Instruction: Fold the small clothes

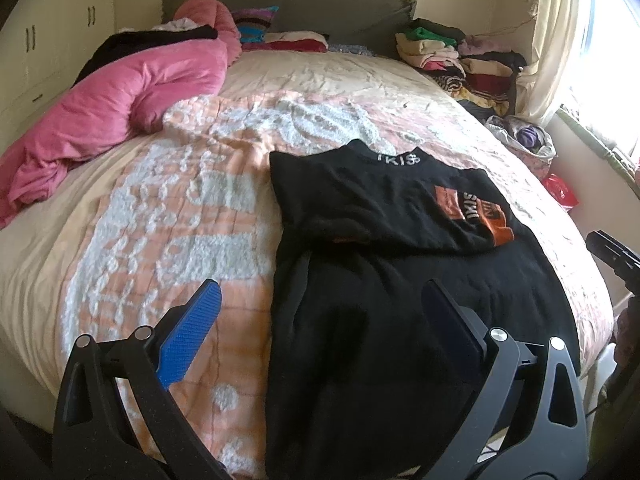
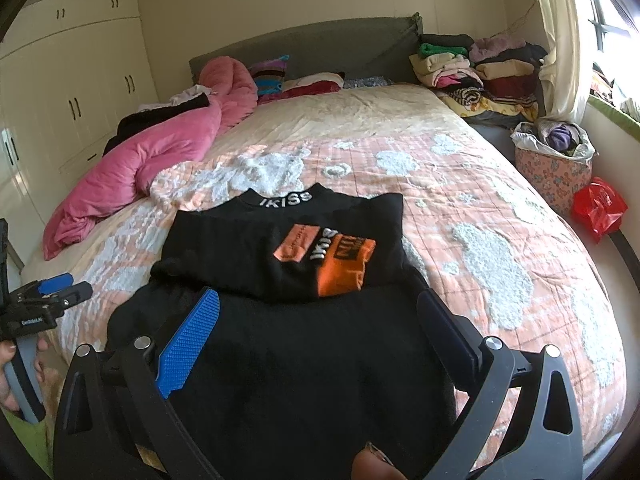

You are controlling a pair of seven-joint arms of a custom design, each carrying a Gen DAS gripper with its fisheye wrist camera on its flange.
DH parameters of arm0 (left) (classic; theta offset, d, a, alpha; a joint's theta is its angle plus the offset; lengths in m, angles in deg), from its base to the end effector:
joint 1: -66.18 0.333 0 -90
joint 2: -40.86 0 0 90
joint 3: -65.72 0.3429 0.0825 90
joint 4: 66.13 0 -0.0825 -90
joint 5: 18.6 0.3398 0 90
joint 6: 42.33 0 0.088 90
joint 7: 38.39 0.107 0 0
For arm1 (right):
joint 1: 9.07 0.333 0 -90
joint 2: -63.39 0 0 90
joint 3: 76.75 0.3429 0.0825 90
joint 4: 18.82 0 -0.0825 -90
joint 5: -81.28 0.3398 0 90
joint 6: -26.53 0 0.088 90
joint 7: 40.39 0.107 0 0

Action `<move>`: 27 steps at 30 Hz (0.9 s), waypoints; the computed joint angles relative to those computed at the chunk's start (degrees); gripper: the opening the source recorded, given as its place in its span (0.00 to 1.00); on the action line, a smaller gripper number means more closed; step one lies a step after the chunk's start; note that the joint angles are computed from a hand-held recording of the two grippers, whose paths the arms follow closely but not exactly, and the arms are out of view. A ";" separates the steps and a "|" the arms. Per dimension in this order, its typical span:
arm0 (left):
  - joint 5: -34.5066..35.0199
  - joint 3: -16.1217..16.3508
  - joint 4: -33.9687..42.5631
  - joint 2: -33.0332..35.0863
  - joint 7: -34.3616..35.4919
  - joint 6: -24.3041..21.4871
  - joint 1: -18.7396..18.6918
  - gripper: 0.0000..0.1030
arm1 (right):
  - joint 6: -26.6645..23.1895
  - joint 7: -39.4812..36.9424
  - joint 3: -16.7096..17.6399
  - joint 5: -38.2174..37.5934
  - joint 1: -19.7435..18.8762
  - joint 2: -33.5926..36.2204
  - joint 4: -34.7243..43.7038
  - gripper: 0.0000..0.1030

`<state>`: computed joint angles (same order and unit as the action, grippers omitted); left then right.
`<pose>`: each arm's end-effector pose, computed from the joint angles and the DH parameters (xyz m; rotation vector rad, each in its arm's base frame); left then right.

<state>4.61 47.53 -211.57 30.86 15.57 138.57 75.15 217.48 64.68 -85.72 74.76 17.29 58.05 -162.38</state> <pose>0.4407 -0.1133 0.4774 -1.8332 1.7567 -0.8342 0.4514 0.1521 0.4881 -1.7363 1.4840 -0.5625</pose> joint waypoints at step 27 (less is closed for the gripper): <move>-21.43 15.11 -11.79 -4.55 20.44 -1.54 -17.69 0.84 | -1.42 -5.33 5.47 3.67 -7.11 -1.61 -7.30 0.96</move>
<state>-16.82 62.64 -223.35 26.32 36.02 137.03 57.46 216.06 59.35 -80.25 78.43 10.19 56.44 -169.69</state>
